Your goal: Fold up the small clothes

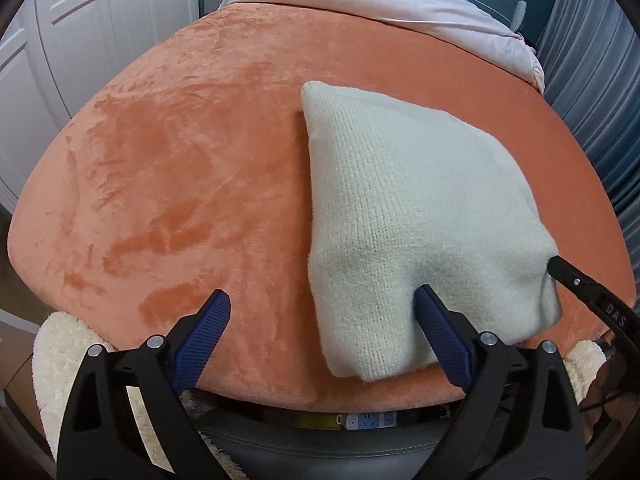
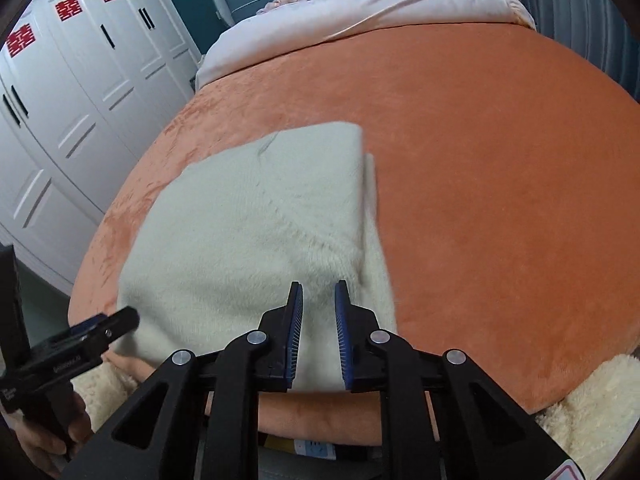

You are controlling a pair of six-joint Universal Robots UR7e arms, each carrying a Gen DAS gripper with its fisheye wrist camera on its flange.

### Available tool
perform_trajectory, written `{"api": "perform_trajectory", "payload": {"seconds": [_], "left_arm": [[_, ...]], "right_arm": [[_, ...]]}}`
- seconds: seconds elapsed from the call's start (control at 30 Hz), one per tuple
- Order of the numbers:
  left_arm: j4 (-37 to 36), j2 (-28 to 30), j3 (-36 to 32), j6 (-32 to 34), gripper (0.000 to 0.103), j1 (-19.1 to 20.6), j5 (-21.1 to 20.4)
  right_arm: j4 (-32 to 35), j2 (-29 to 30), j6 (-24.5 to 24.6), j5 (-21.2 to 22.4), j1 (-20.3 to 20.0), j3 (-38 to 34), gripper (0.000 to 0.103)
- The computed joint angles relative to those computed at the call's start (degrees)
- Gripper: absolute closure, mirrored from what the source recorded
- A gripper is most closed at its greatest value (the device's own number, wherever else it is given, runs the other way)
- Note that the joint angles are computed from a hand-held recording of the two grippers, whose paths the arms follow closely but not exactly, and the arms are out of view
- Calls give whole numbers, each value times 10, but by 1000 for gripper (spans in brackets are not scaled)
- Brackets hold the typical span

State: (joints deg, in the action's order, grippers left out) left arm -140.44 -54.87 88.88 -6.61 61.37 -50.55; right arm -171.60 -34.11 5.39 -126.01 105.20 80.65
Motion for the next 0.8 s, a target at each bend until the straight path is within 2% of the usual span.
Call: {"api": "perform_trajectory", "payload": {"seconds": [0.1, 0.17, 0.2, 0.27, 0.33, 0.37, 0.4, 0.47, 0.53, 0.57, 0.7, 0.77, 0.8], "left_arm": [[5, 3, -5, 3, 12, -3, 8], [14, 3, -8, 4, 12, -3, 11], [17, 3, -9, 3, 12, -2, 9], [25, 2, -12, -6, 12, 0, 4], [26, 2, -13, -11, 12, 0, 1], [26, 2, -13, -12, 12, 1, 1], [27, 2, -13, -12, 12, 1, 0], [32, 2, -15, -13, 12, 1, -1], [35, 0, -16, -12, 12, 2, -2], [32, -2, -15, -10, 12, 3, 2], [33, -5, -19, -13, 12, 10, 10], [34, -4, -22, -16, 10, 16, 8], [35, -5, -22, -19, 9, 19, -3]], "right_arm": [[5, -17, 41, 56, -19, 11, 94], [-48, -34, 54, 108, -22, 38, 92], [-59, -32, 53, 108, -17, 30, 88], [-46, -30, 35, 53, -4, 16, 88], [15, -14, 23, -20, -1, -18, 87], [60, -6, 31, -39, -7, -35, 86], [100, -1, 49, -40, -15, -42, 84], [161, 5, 85, -12, -34, -48, 84], [134, 2, 93, 5, -33, -31, 93], [133, -2, 96, 27, -32, -26, 96], [153, 6, 90, 24, -15, -26, 96], [127, 8, 82, 29, -13, -10, 96], [102, 12, 69, 15, -12, -5, 96]]}}
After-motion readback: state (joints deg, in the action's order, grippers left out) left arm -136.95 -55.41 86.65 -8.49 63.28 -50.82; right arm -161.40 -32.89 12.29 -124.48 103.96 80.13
